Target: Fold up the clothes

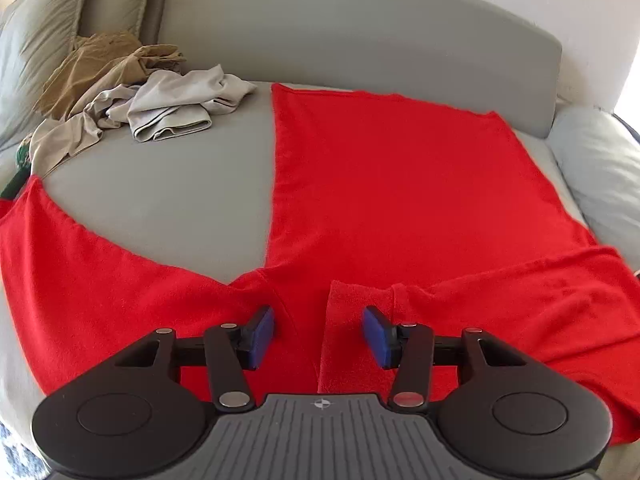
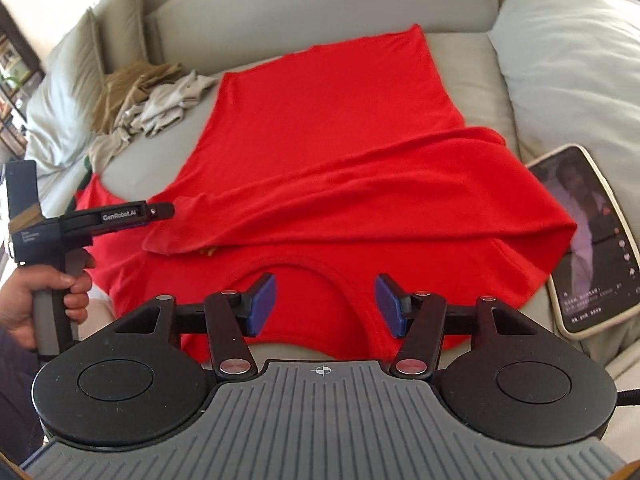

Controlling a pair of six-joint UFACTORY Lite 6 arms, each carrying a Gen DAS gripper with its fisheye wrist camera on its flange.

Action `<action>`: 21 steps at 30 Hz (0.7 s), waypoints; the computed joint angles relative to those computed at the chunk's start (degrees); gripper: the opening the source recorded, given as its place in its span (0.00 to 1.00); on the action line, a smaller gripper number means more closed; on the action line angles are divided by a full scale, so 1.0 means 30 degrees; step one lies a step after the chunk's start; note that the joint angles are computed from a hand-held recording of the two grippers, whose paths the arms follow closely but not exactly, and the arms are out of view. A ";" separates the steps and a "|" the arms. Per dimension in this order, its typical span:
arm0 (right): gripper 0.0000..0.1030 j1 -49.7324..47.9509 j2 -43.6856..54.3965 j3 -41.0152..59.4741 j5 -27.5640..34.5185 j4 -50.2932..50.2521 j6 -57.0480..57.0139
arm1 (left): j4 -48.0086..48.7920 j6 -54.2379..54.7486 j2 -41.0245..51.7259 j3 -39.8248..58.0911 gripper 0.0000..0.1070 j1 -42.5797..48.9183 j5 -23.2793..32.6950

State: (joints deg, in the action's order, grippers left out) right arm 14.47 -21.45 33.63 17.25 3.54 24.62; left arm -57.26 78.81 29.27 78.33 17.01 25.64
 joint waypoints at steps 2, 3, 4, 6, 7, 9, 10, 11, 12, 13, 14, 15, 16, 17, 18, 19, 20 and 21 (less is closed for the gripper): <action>0.58 -0.0413 -0.0149 -0.0486 -0.0172 0.1373 -0.1335 | -0.0760 0.1716 0.0016 -0.0157 0.42 -0.0102 0.0002; 0.58 -0.0515 -0.0047 -0.0569 -0.0259 0.1604 -0.1612 | -0.0988 0.2391 0.0034 -0.0182 0.39 -0.0148 0.0030; 0.58 -0.0590 0.0080 -0.0615 -0.0333 0.1635 -0.1709 | -0.1071 0.2752 0.0113 -0.0116 0.32 -0.0123 0.0256; 0.59 -0.0781 0.0450 -0.0667 -0.0451 0.1813 -0.1890 | -0.1158 0.3238 0.0336 0.0081 0.21 -0.0004 0.0891; 0.59 -0.0883 0.0658 -0.0684 -0.0506 0.1920 -0.1983 | -0.1180 0.3459 0.0452 0.0188 0.21 0.0054 0.1209; 0.59 -0.1100 0.1073 -0.0736 -0.0599 0.2160 -0.2186 | -0.1437 0.3756 0.0575 0.0275 0.20 0.0271 0.1718; 0.60 -0.1234 0.1277 -0.0792 -0.0624 0.2331 -0.2333 | -0.1578 0.3882 0.0626 0.0305 0.17 0.0390 0.1961; 0.60 -0.1426 0.1322 -0.0983 -0.0777 0.3017 -0.3069 | -0.1819 0.4036 0.0616 0.0263 0.12 0.0522 0.2131; 0.60 -0.1626 0.1251 -0.1175 -0.0940 0.3926 -0.4060 | -0.2118 0.4227 0.0593 0.0214 0.06 0.0654 0.2256; 0.61 -0.1789 0.1190 -0.1284 -0.1035 0.4654 -0.4845 | -0.2665 0.4672 0.0553 0.0124 0.05 0.0793 0.2375; 0.61 -0.1924 0.1192 -0.1336 -0.1079 0.5339 -0.5595 | -0.3538 0.5523 0.0260 -0.0285 0.05 0.0897 0.2313; 0.62 -0.1994 0.1255 -0.1322 -0.1075 0.5755 -0.6103 | -0.4550 0.6555 -0.0153 -0.0848 0.05 0.0983 0.2179; 0.62 -0.1979 0.1332 -0.1276 -0.1066 0.5744 -0.6213 | -0.5617 0.7607 -0.0598 -0.1418 0.05 0.1071 0.2083; 0.63 -0.1915 0.1400 -0.1236 -0.1083 0.5518 -0.6116 | -0.6712 0.8668 -0.1054 -0.1987 0.05 0.1160 0.2025; 0.63 -0.1811 0.1443 -0.1210 -0.1111 0.5183 -0.5882 | -0.7736 0.9621 -0.1492 -0.2480 0.05 0.1209 0.1900; 0.64 -0.1707 0.1487 -0.1182 -0.1138 0.4844 -0.5645 | -0.8740 1.0535 -0.1916 -0.2928 0.05 0.1236 0.1751; 0.65 -0.1665 0.1511 -0.1174 -0.1160 0.4770 -0.5630 | -0.9601 1.1339 -0.2245 -0.3274 0.05 0.1229 0.1522; 0.66 -0.1653 0.1515 -0.1179 -0.1179 0.4861 -0.5735 | -1.0417 1.2114 -0.2524 -0.3567 0.05 0.1204 0.1257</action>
State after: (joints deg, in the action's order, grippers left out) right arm 9.51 -16.91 30.09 13.71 18.12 7.42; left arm -88.51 115.15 21.69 67.63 20.63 29.41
